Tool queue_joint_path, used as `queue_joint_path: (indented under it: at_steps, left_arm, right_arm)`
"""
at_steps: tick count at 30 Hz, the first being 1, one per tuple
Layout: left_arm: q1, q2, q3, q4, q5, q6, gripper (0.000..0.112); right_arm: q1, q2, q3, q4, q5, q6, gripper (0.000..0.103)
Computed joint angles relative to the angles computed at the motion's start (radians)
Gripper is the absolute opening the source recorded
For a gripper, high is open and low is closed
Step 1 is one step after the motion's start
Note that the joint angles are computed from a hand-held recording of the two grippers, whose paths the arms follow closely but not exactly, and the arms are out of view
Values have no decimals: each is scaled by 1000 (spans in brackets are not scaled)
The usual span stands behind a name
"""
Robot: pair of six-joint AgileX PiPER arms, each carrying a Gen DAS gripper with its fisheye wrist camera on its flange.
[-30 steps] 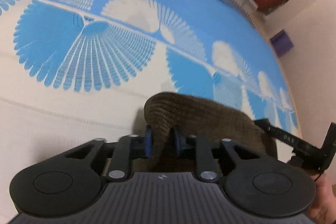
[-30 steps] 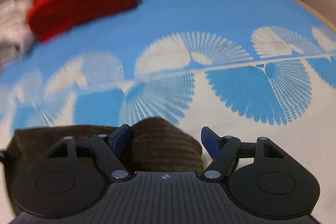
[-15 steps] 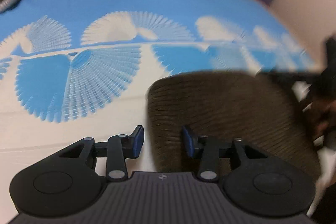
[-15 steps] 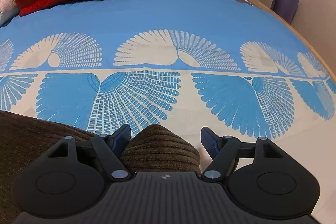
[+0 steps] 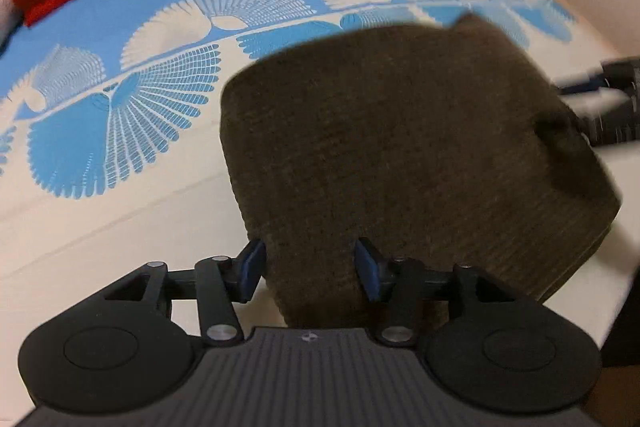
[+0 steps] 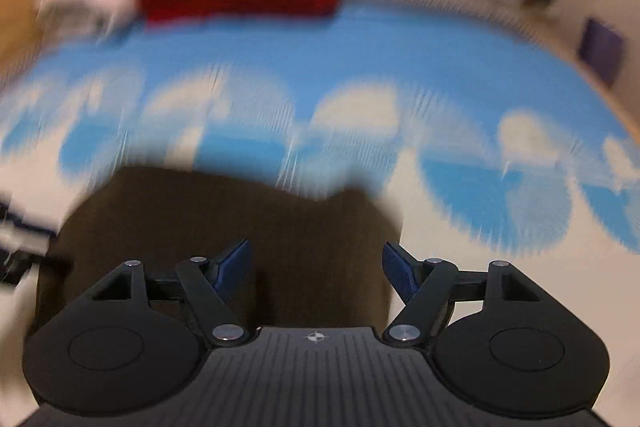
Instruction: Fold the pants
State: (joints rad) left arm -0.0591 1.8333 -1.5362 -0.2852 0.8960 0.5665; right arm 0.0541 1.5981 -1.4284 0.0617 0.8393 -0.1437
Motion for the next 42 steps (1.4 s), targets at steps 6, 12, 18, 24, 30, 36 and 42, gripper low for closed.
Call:
queue_joint_path:
  at_steps: [6,12,18,24,30,36,42]
  left_arm:
    - [-72,-52,-27,184,152,-221,64]
    - [-116,-311,118,365,118,-421,88]
    - [-106,-668,418,338,-120,-624,95]
    - [-174,-695,504,351,-89,-784,95]
    - [-222,-583,475,465,-81,-894,95]
    - [-217,-539,465,483,-90,-923,95]
    - [-226,-535,468,493,-93,-941,95]
  right_arm:
    - [74,-122,194,-182,81,27,75]
    - [126,-208,174,-269,204,82,74]
    - [173,-482,254,-314,83,355,93]
    - [292,-742,481,-365,38,713,98]
    - [446,-679,514,-599,76,897,98]
    - [355,-621,507,-453,49,807,98]
    - [415,-612,511,-489,55,823,98]
